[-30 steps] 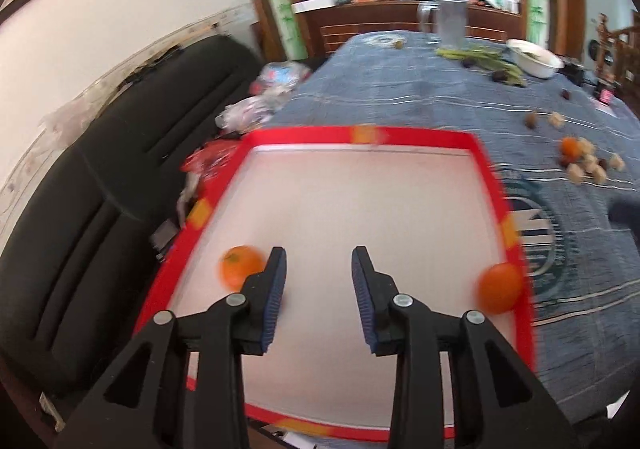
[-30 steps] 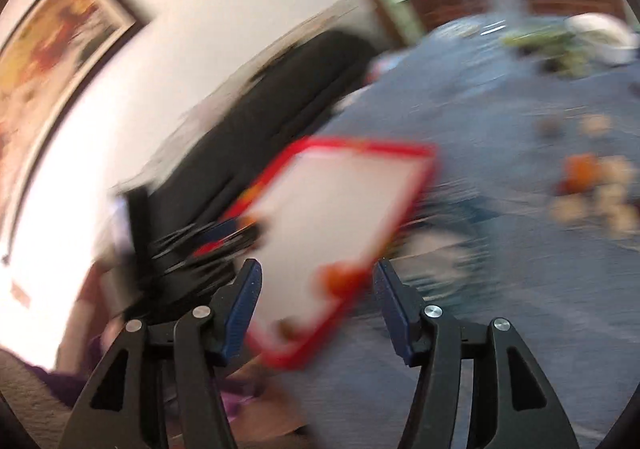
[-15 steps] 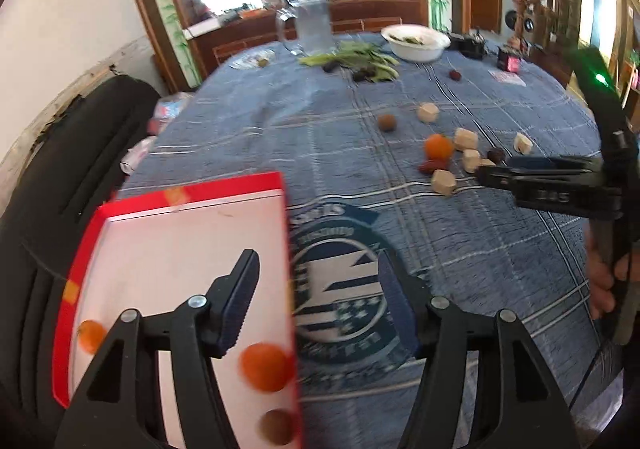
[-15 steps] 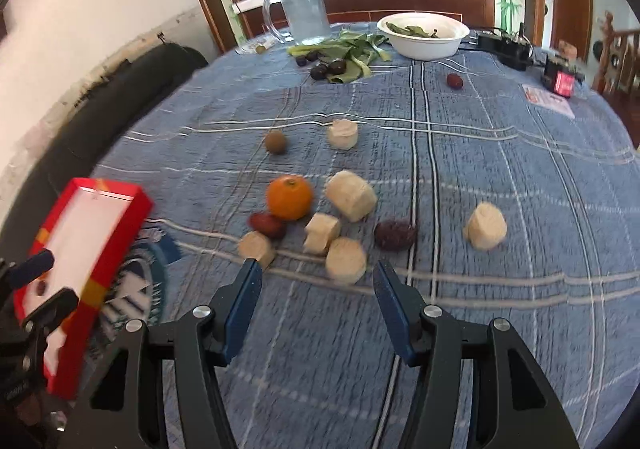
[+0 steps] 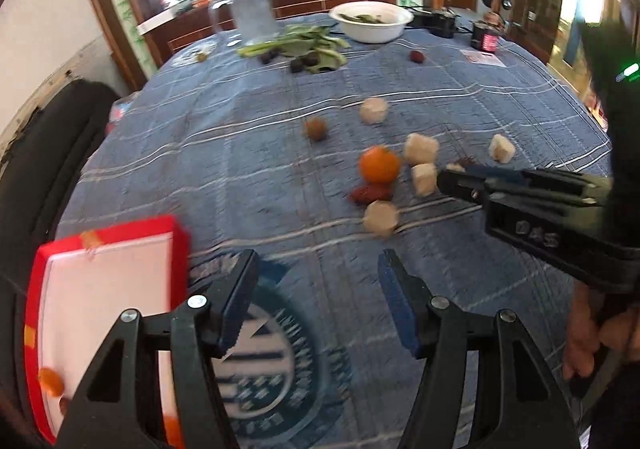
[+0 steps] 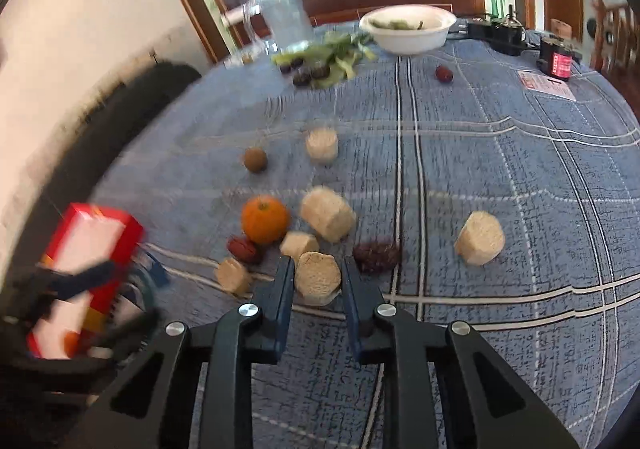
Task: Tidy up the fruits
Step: 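Grasp a round beige pastry with the right gripper while the left gripper grasps another pastry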
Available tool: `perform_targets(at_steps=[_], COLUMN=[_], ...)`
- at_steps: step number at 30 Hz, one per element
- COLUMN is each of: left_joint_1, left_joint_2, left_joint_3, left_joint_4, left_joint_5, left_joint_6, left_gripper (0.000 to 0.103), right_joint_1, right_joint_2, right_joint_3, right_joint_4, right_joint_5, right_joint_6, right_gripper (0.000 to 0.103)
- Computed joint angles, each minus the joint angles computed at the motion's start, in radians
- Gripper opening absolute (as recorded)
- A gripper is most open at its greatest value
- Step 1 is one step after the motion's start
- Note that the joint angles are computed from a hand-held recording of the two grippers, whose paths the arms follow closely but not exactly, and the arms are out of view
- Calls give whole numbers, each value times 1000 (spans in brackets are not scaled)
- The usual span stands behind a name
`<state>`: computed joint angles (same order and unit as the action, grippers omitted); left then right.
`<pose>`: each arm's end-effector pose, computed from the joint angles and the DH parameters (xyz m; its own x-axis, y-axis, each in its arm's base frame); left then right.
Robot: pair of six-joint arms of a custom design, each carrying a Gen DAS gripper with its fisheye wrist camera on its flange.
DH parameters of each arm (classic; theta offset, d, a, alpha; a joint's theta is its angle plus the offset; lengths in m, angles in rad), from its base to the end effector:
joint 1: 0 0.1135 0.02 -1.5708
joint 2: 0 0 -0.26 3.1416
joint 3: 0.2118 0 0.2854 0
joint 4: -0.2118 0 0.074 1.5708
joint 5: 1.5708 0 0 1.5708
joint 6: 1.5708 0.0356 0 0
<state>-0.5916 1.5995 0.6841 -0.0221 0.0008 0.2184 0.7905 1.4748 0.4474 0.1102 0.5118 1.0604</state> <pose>0.2573 -0.1729 0.1004 -0.5323 0.6187 -0.5779 0.6898 0.7127 0.1276 0.1915 0.1687 0.0811 -0.6307 0.4442 -0.6363 0.2870 0.8953 0.3406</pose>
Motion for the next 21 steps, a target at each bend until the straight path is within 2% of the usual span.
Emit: perform_targets(at_steps=[3, 5, 6, 9, 11, 13, 14, 17, 21], left_joint_1=[-20, -32, -38, -53, -72, -76, -74, -74, -83], left_joint_2=[86, 153, 167, 188, 198, 221, 237, 251, 231], left_joint_3=[70, 124, 135, 151, 157, 176, 191, 193, 158], left_joint_4=[-15, -34, -38, -42, -31, -36, -45, -28, 12], left_joint_5=[16, 14, 16, 37, 18, 18, 26, 37, 27], left_joint_6=[-17, -35, -42, -60, -61, -63, -66, -71, -78], left_gripper=[63, 59, 55, 55, 51, 34, 30, 26, 26], right_joint_1=[-5, -20, -17, -29, -25, -20, -19, -17, -18], right_joint_2=[-64, -89, -98, -91, -95, -100, -102, -100, -94], right_joint_3=[-55, -80, -83, -80, -80, -83, -83, -77, -76], right_joint_4=[25, 35, 26, 25, 27, 31, 29, 21, 26], right_joint_5=[15, 2, 2, -13, -20, -20, -17, -8, -2], right_joint_6=[37, 63, 75, 81, 82, 83, 82, 82, 79], right_gripper=[22, 22, 22, 22, 23, 22, 22, 22, 23])
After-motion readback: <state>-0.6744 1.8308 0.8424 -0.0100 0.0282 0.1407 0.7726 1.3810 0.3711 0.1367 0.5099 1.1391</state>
